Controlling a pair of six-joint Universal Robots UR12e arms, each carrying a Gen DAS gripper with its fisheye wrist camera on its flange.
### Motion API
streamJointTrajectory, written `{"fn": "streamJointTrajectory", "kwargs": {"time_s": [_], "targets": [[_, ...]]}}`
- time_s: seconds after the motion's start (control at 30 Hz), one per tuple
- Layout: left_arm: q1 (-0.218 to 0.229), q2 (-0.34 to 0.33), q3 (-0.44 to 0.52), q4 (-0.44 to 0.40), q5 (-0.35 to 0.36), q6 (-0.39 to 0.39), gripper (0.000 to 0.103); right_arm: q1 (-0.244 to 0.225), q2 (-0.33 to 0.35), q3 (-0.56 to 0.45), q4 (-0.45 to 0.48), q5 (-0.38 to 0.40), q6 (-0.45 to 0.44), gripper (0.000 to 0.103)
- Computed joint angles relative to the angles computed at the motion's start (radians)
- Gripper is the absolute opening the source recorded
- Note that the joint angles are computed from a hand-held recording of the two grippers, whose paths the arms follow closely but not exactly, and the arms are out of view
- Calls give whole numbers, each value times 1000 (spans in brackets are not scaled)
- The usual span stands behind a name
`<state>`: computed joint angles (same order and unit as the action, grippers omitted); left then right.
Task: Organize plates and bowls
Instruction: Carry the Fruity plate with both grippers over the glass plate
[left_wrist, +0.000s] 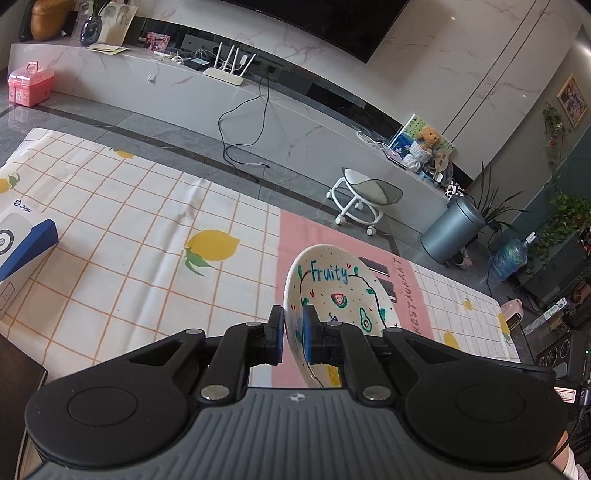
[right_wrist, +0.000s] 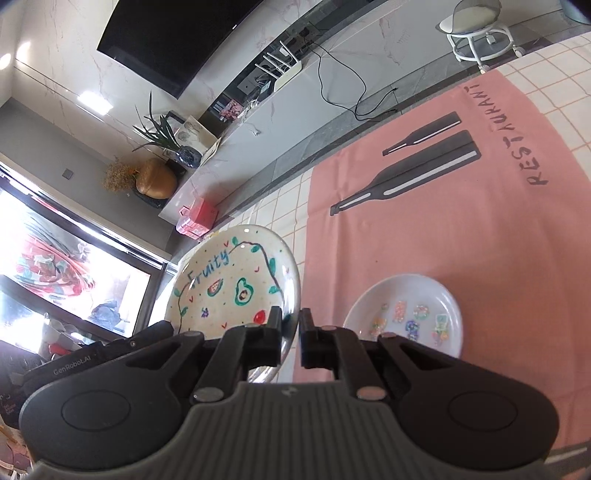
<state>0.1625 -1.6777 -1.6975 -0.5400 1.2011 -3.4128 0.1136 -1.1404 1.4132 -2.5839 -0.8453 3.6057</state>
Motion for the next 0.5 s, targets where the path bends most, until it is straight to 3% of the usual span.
{"fn": "streamJointTrajectory", "kwargs": {"time_s": [0.3, 0.5], "targets": [[-82, 38, 4, -37, 16, 18, 11, -73, -123, 160, -105, 24, 63, 7], [-143, 59, -18, -36, 11, 5, 11, -131, -210, 275, -127, 27, 82, 8]]}}
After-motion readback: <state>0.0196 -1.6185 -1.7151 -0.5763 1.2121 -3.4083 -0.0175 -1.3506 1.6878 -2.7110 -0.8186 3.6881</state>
